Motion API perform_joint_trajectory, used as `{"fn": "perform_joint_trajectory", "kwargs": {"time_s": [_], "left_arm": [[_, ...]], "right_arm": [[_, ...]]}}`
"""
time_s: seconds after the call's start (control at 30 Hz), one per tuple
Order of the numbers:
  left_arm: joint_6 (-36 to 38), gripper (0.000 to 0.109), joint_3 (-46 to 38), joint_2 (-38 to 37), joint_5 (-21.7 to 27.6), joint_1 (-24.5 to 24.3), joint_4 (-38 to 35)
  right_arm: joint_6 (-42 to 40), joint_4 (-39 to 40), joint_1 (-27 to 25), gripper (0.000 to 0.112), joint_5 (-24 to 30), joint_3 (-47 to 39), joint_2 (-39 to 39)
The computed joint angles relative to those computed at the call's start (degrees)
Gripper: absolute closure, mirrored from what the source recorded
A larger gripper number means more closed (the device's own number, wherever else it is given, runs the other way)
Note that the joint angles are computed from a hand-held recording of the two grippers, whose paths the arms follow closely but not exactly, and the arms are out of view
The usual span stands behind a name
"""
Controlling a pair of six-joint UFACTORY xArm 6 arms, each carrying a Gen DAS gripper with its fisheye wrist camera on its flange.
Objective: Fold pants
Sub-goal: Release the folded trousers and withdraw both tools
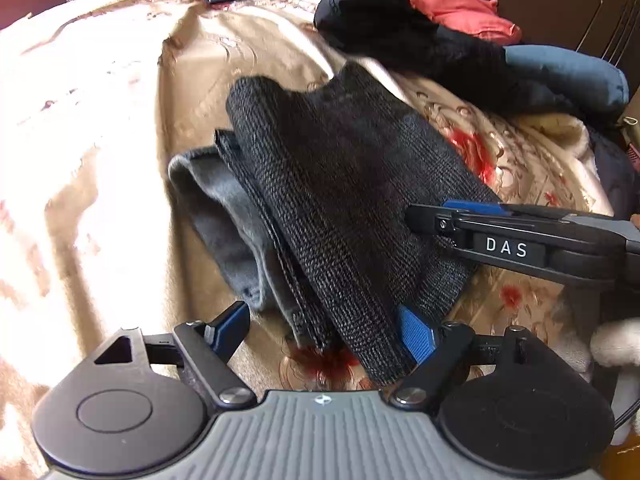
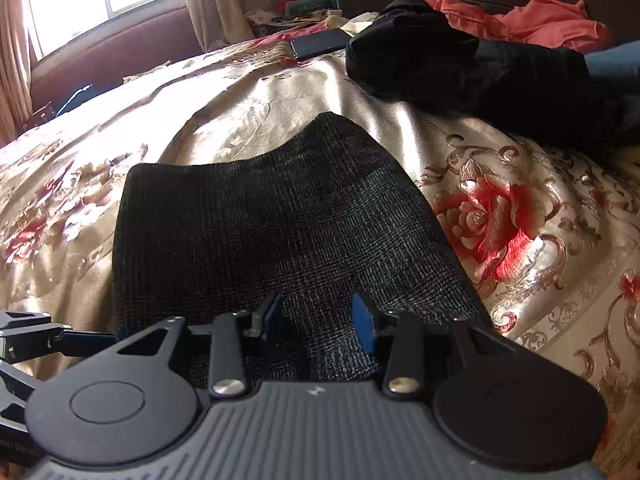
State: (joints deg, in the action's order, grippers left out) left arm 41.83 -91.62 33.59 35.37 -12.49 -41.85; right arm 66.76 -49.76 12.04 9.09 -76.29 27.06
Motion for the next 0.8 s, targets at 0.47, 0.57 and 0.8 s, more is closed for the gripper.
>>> {"fn": "perform_joint_trajectory", "kwargs": {"time_s": [0.47, 0.57, 0.8], "left_arm": [[3.9, 0.017, 17.4, -12.3, -16.0, -4.6, -2.8], [4.2, 0.016, 20.6, -14.7, -20.1, -6.0, -3.3], [1.8, 0.015, 26.2, -18.6, -26.6, -8.4, -4.6]], "right_arm": [[21.1, -16.3, -0.8, 0.072, -5.3, 14.1, -14.5], [27.9, -21.3, -0.9, 0.072, -6.7, 16.8, -17.1], [48.0, -37.0, -0.2, 0.071, -6.4, 21.2, -23.0]]}}
